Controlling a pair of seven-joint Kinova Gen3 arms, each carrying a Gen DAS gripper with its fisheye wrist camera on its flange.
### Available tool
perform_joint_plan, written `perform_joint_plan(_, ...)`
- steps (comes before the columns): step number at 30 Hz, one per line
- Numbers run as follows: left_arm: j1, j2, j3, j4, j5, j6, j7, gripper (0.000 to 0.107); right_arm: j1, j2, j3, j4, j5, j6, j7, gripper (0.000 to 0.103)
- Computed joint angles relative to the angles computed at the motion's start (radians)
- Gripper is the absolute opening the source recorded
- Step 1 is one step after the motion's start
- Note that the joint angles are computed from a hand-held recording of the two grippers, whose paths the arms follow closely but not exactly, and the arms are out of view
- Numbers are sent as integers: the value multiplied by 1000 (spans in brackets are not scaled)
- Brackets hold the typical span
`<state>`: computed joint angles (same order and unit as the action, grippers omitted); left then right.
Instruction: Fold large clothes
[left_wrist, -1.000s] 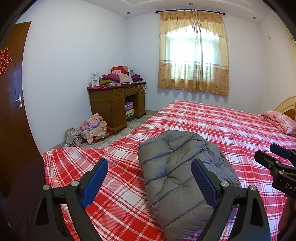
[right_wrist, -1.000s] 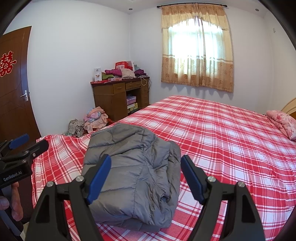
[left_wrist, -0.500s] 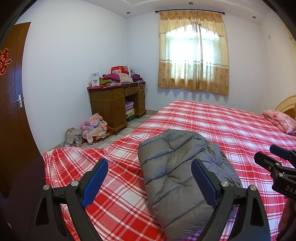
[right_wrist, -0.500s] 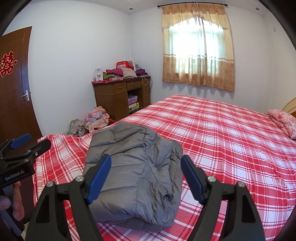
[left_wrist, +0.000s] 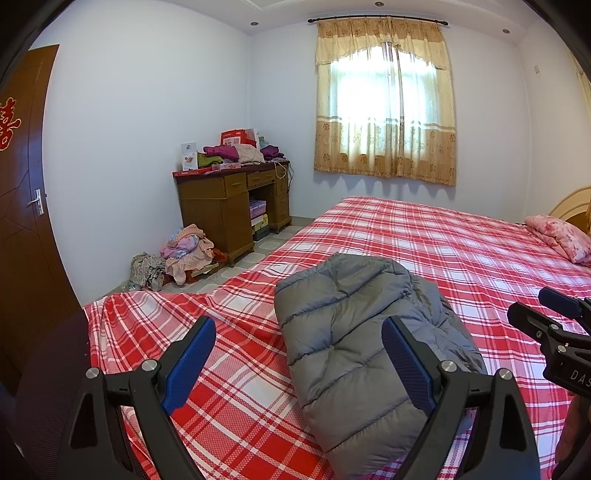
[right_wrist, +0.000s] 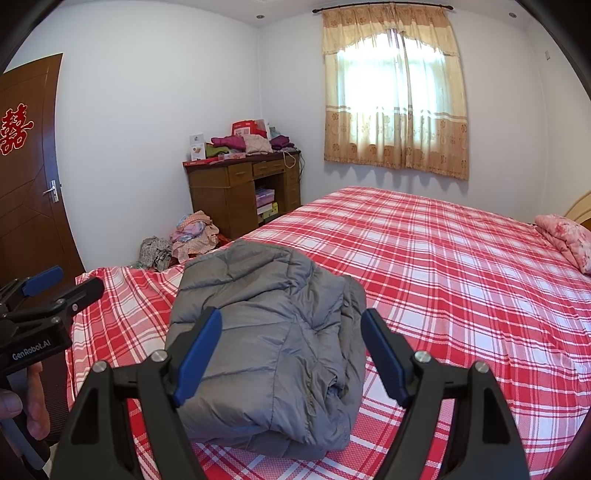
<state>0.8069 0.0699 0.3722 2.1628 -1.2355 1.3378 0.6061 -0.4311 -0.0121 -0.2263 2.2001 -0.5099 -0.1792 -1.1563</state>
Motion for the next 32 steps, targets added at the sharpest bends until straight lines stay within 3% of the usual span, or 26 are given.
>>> perform_joint_plan(10, -9, -7, -4, 3, 7, -19, -7, 92, 0, 0, 0, 1, 4, 1, -7, 80)
perform_joint_plan(16, -16, -6, -3, 2, 7, -32, -20, 92, -1, 4, 9, 5, 66, 3, -68, 80)
perform_joint_plan(32, 1, 24, -17, -9, 12, -5, -36, 92, -20, 14, 12, 7, 3, -5, -13, 80)
